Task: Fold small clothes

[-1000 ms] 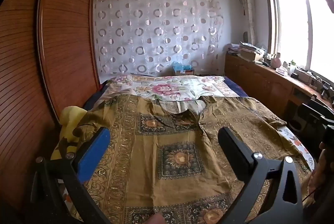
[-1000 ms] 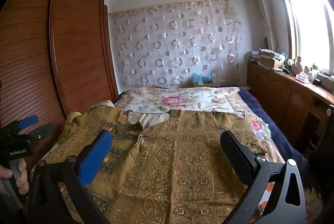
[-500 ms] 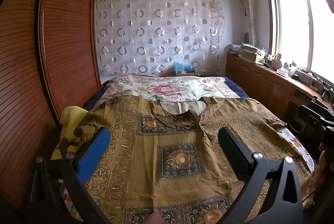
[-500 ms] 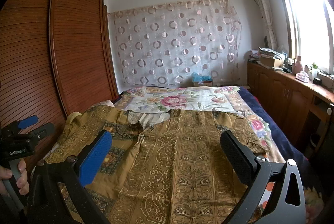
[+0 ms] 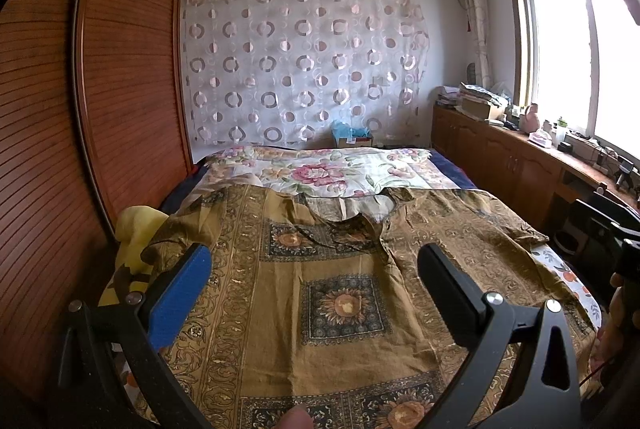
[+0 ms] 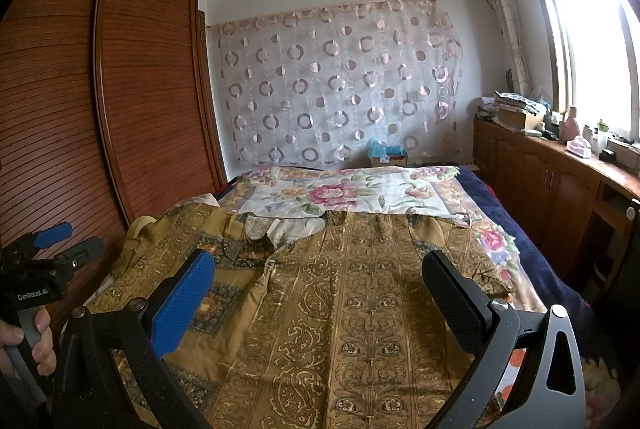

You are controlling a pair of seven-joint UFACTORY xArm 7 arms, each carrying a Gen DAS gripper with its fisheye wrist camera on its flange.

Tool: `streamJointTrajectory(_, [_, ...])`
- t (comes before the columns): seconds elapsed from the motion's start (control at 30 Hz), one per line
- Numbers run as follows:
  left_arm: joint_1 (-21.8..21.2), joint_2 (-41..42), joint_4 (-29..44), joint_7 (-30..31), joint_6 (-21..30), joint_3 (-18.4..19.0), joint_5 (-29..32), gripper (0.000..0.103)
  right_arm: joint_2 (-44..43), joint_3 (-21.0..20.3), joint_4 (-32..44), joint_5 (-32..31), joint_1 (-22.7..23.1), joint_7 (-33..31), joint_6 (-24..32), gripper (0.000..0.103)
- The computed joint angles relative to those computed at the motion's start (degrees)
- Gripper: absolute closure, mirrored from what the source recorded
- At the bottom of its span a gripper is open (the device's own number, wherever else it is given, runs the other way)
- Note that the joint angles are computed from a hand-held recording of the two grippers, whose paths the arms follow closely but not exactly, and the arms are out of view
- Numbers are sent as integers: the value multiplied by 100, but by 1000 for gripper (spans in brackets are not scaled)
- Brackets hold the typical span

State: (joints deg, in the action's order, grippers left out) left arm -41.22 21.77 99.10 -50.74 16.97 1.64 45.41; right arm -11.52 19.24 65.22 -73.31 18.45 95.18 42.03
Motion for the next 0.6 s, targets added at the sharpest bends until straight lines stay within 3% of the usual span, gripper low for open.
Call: streamJointTrajectory(0.6, [-10, -15, -24, -71, -23, 18, 79, 0, -42, 16, -18, 32, -22, 7, -20, 0])
